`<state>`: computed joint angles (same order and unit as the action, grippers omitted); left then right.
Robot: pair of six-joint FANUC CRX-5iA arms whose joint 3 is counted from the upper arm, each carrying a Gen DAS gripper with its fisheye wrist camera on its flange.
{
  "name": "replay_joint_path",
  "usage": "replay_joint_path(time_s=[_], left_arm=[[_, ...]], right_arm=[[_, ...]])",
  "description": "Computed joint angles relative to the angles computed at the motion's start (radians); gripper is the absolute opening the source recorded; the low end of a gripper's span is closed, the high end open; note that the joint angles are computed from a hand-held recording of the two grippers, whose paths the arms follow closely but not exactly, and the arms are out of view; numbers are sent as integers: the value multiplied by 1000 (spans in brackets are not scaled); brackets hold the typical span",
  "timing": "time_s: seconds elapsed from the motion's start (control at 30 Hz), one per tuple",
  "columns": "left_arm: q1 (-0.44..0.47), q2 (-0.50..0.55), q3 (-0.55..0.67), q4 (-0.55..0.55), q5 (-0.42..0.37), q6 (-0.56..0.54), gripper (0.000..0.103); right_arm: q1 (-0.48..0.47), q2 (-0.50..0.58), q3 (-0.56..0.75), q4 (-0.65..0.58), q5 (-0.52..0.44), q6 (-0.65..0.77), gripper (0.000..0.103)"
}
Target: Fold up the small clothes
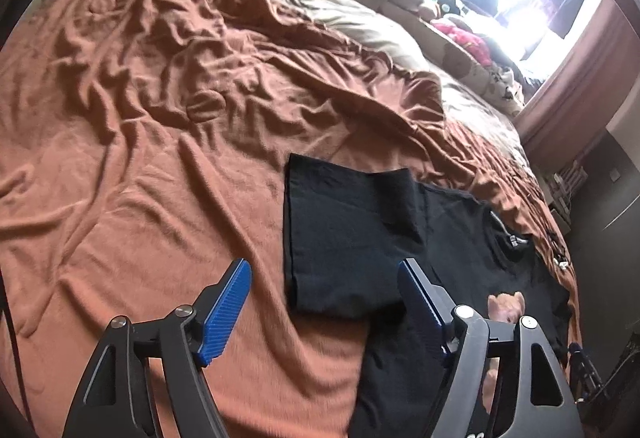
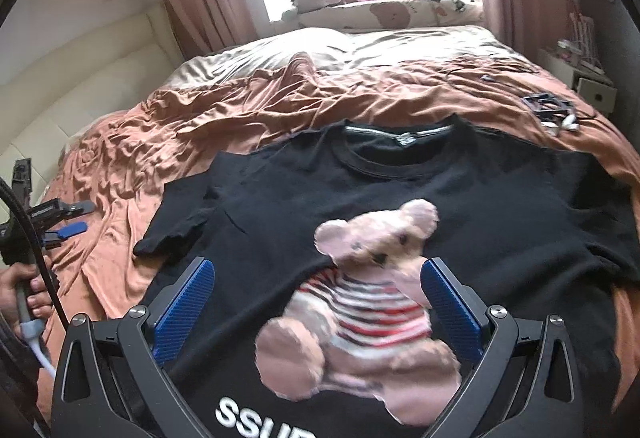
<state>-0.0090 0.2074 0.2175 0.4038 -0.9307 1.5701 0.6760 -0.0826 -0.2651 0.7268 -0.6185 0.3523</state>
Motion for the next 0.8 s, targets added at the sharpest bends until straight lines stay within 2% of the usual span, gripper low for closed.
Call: replay_joint_path(time_s=[0.13, 0.27, 0.37, 0.53, 0.67, 0.8], left_arm=[[-5, 80, 82, -16, -40, 14, 76], [-4, 149, 148, -22, -70, 43, 74], [-4, 203, 202, -20, -99, 53, 69], [-7, 276, 267, -10, -121, 58, 62], [-15, 327, 324, -40, -144, 70, 61], [-15, 363, 347, -34, -144, 63, 59]], right_arm=[[-25, 79, 88, -85, 2, 79, 93], [-64, 154, 201, -249, 20, 192, 85], [-85, 214, 285, -345, 19, 273, 73], [-113, 309, 417, -534, 1, 438, 45], [-132, 378, 512, -638, -39, 526, 35], [-151, 433, 601, -714, -78, 551, 26]])
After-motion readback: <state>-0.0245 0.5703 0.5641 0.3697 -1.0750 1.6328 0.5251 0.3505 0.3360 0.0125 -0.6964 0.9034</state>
